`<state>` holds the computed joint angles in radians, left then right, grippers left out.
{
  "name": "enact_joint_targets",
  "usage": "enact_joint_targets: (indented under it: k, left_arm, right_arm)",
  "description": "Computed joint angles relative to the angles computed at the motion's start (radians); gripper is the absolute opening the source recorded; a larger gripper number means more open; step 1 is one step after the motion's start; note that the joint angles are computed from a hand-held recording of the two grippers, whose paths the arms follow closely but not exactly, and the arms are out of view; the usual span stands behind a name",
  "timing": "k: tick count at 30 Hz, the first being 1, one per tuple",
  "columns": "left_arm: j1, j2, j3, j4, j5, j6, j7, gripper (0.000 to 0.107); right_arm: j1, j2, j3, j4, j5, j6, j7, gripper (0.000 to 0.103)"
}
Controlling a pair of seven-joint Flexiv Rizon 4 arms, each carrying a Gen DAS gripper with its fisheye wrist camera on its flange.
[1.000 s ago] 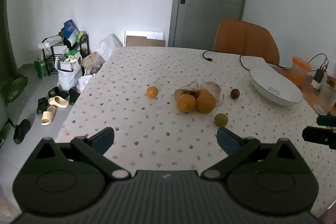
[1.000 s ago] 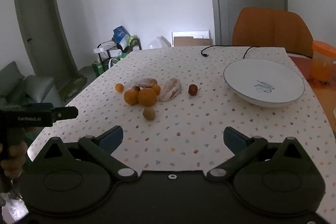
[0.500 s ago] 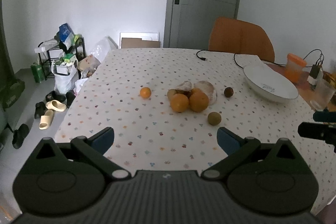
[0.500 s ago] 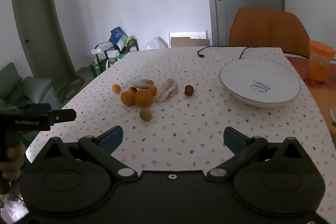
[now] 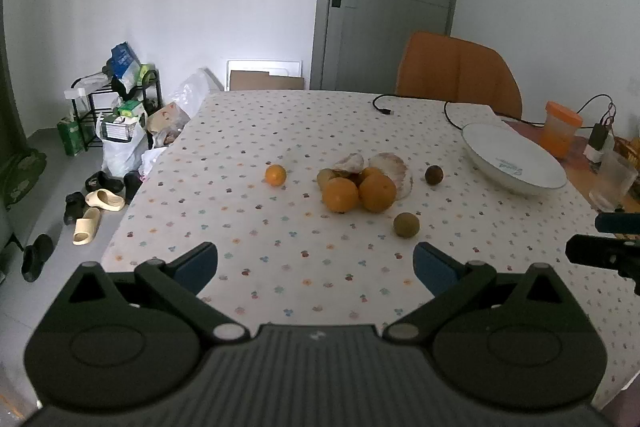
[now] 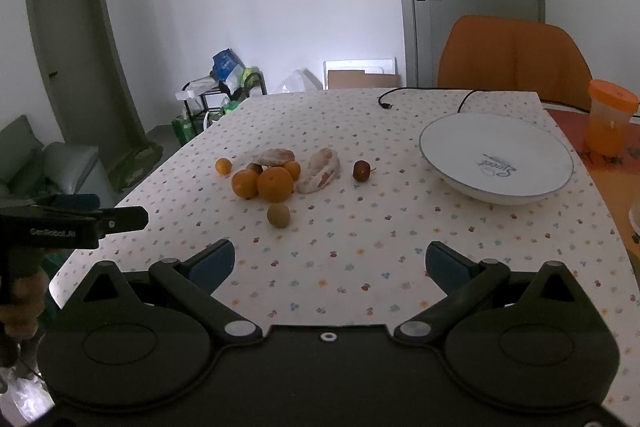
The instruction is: Organize fruits
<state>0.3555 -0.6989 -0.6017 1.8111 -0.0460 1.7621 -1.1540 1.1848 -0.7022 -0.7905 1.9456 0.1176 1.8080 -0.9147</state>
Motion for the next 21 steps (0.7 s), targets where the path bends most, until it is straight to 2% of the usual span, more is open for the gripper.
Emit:
enact_joint_targets:
  k: [21]
  left_arm:
    - [0.014,-0.003,-0.015,0.004,-0.001,-0.006,0.003,0.103]
  right_arm:
    - [0.004,-0.001,-0.013,0.001,-0.004,-0.010,0.013,0.103]
